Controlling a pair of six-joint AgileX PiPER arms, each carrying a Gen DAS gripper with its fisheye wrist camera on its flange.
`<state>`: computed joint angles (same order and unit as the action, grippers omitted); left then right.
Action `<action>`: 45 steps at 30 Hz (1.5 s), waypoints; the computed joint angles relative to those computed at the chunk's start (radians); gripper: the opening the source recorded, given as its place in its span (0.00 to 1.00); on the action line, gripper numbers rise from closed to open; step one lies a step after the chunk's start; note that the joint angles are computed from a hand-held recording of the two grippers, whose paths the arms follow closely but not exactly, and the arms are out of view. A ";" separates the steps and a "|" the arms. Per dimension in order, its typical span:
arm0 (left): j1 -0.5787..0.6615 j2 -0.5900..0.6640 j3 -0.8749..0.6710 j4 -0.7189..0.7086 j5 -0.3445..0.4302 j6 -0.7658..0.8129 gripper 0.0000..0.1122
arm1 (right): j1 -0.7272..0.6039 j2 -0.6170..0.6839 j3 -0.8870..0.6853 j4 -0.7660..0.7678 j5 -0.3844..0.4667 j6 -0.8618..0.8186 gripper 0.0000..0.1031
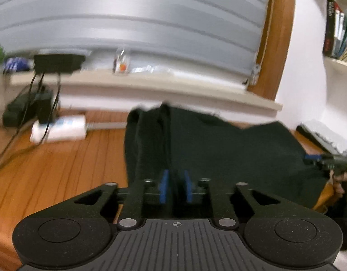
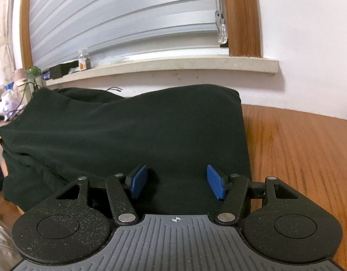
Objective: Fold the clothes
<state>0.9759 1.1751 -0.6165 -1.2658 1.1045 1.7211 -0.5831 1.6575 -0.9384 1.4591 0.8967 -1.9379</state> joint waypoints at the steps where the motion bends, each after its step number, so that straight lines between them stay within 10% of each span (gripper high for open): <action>1: -0.065 -0.010 -0.007 -0.023 -0.032 -0.003 0.38 | 0.001 -0.006 0.007 0.006 -0.005 -0.015 0.58; 11: -0.782 0.269 -0.245 -0.266 -0.513 0.061 0.60 | -0.087 0.006 -0.122 -0.081 0.086 0.232 0.74; 17: -0.937 0.430 -0.321 -0.378 -0.587 0.224 0.66 | -0.022 0.176 -0.397 -0.274 0.055 0.536 0.74; 24: -0.957 0.526 -0.375 -0.181 -0.608 0.027 0.67 | 0.065 0.380 -0.698 -0.421 0.133 0.736 0.80; 27: -0.956 0.535 -0.380 -0.179 -0.604 0.013 0.68 | 0.064 0.395 -0.710 -0.412 0.193 0.676 0.51; 30: -0.994 0.531 -0.382 -0.145 -0.657 -0.001 0.69 | 0.068 0.303 -0.556 -0.351 0.080 0.516 0.25; 36: -1.120 0.503 -0.334 -0.219 -0.759 0.101 0.68 | 0.038 0.117 -0.269 -0.239 -0.075 0.094 0.16; 41: -1.221 0.579 -0.430 -0.157 -0.762 -0.066 0.68 | -0.084 0.151 -0.338 -0.316 0.001 0.157 0.16; 45: -1.378 0.717 -0.629 0.101 -0.882 -0.428 0.70 | -0.078 0.227 -0.459 -0.358 -0.119 0.216 0.18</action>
